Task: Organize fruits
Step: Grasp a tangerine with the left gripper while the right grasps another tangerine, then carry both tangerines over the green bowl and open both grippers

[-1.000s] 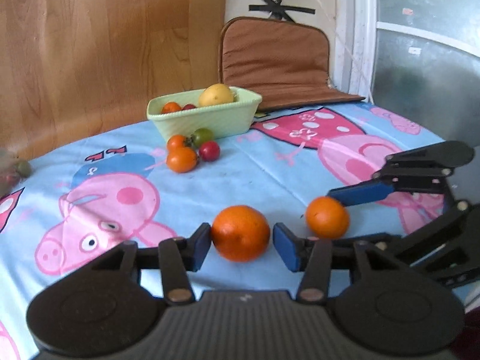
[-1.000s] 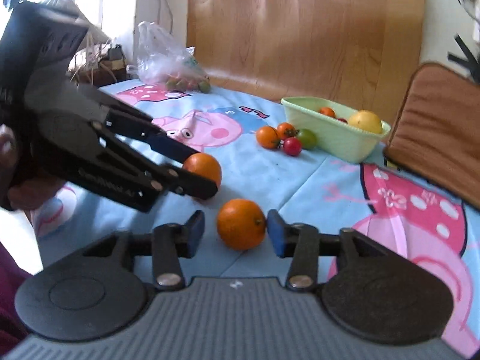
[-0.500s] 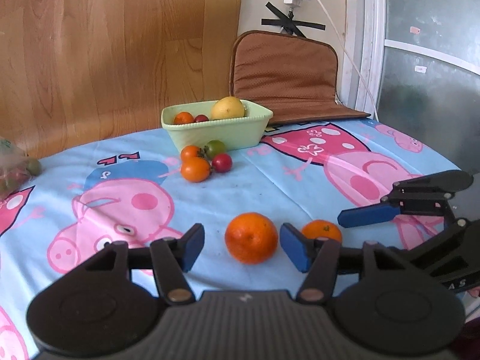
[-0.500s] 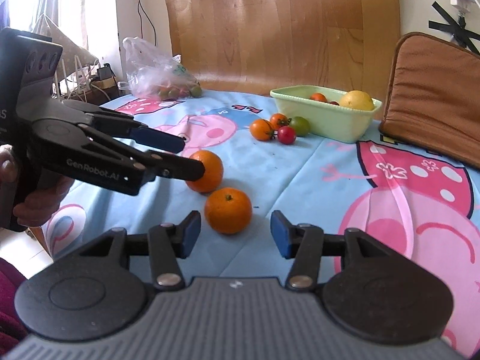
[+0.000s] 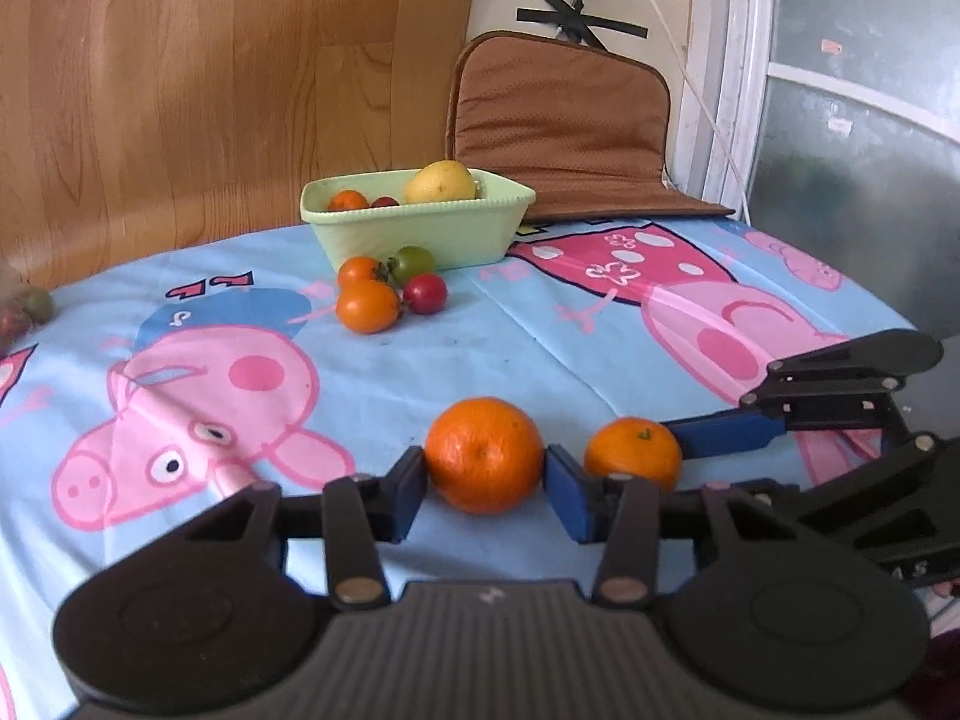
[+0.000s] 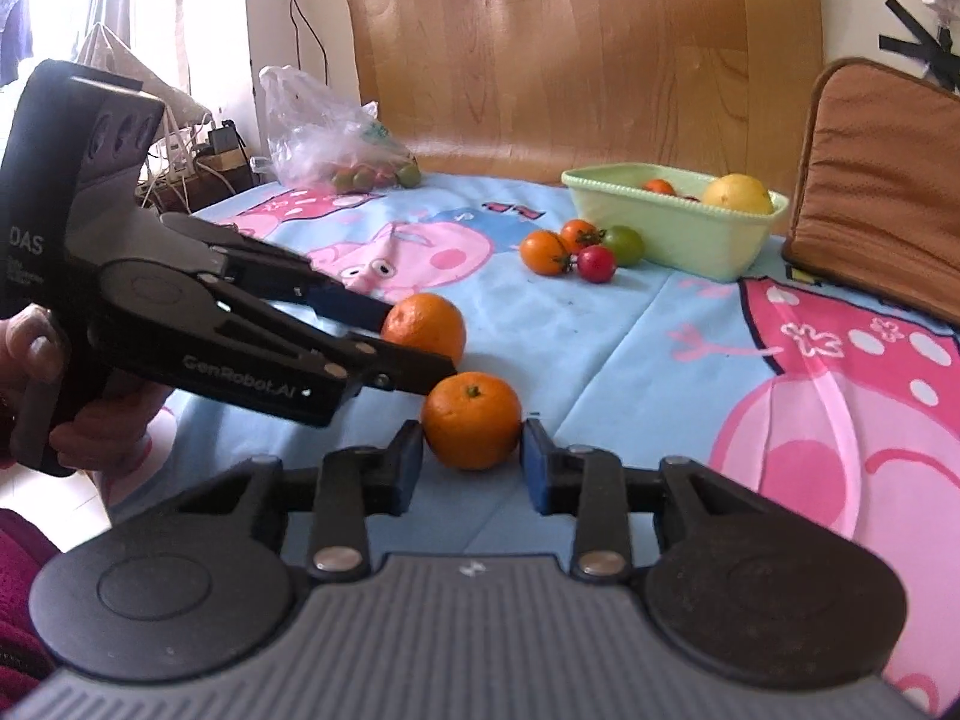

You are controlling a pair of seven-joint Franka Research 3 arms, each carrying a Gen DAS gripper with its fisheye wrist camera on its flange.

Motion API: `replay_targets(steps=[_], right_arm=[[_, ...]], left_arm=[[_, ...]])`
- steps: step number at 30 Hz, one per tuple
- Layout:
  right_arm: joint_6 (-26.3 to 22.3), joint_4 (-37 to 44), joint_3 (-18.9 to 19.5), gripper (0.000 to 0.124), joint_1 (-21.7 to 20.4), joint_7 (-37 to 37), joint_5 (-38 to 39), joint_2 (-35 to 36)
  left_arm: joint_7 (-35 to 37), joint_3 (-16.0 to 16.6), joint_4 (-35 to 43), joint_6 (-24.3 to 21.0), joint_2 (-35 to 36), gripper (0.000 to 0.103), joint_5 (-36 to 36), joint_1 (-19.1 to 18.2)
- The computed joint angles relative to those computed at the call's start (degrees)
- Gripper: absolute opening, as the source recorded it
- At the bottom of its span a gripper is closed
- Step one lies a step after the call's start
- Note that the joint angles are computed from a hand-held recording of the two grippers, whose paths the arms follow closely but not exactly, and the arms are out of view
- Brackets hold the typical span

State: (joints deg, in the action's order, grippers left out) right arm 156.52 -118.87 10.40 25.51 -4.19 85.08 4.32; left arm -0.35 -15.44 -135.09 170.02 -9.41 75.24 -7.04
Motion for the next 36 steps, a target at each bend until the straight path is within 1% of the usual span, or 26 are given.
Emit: replay_targets(steps=[3,6,10,12,13,15,17,20,23,25,27,28,29,30,31,32,34,35,36], right_arm=[[0.3,1.3,0.0,0.037,-0.2,0.1,0.7,0.7],[-0.4,4.9,-0.3,0.037,-1.0,1.7,2.7,2.7],[3.7,12.7,0.4,0.037,-1.3,-0.8,6.7,7.4],[5.8,17.8,0.7,0.037,-1.5,0.6,6.5,10.9],[6.7,20.5,1.0,0.037,-1.7,2.0,5.9,12.8],[9.0,26.3,1.4,0.037,-1.8,6.7,2.5,17.1],[10.7,30.9,1.7,0.037,-1.7,11.6,-1.8,20.8],[12.4,37.0,0.3,0.037,-0.3,20.9,-11.0,26.1],[12.0,40.1,-1.3,0.037,0.6,28.1,-18.5,29.3],[12.1,42.1,-2.1,0.038,1.2,31.7,-22.6,31.3],[12.1,42.9,-1.8,0.039,1.0,33.9,-25.2,32.3],[12.8,43.0,-0.9,0.039,0.4,33.8,-25.5,32.5],[13.5,43.3,0.2,0.039,-0.2,33.5,-25.8,32.8],[14.2,43.3,1.2,0.040,-0.8,33.2,-26.2,33.0],[15.0,43.4,1.6,0.043,-1.0,33.8,-27.0,33.2],[16.0,43.1,4.0,0.047,-2.5,32.0,-26.1,33.2],[17.0,42.6,7.2,0.047,-4.7,30.9,-25.6,33.0],[18.1,41.8,10.1,0.047,-6.8,28.5,-24.2,32.5],[19.3,41.3,13.1,0.047,-8.6,26.2,-22.9,32.3]], left_arm=[[0.2,0.2,0.8,0.0,-0.1,0.043,0.4,0.3],[-0.6,0.9,3.0,1.1,0.5,0.043,2.1,1.2],[0.3,2.0,9.0,0.7,3.8,0.043,3.8,2.2],[0.7,3.0,12.7,0.2,6.5,0.043,4.7,2.3],[2.4,3.7,14.9,0.2,8.3,0.043,3.5,2.2],[6.9,5.1,19.2,0.9,12.3,0.043,-1.1,2.1],[11.7,6.4,23.1,0.6,16.0,0.043,-5.7,1.5],[18.7,7.6,27.6,-0.2,20.5,0.043,-12.5,0.7],[26.0,7.8,30.8,-1.4,24.3,0.043,-19.3,0.4],[29.4,8.0,32.3,-2.6,26.1,0.043,-22.8,-0.1],[31.3,8.8,33.3,-3.0,27.2,0.044,-24.9,-0.9],[31.5,9.6,33.5,-2.9,27.6,0.045,-25.3,-1.5],[31.8,10.3,33.6,-2.3,27.8,0.049,-25.8,-1.9],[31.1,11.5,33.7,-1.9,27.8,0.050,-25.5,-2.9],[30.6,12.4,33.4,-1.5,27.6,0.051,-25.3,-3.7],[30.0,13.3,33.3,-1.1,27.3,0.051,-24.9,-4.3],[26.2,15.6,32.0,-0.2,25.6,0.051,-21.9,-6.0],[23.4,16.6,31.1,0.5,24.6,0.051,-19.6,-6.7],[18.8,17.9,29.6,1.8,23.0,0.051,-15.8,-7.4]])
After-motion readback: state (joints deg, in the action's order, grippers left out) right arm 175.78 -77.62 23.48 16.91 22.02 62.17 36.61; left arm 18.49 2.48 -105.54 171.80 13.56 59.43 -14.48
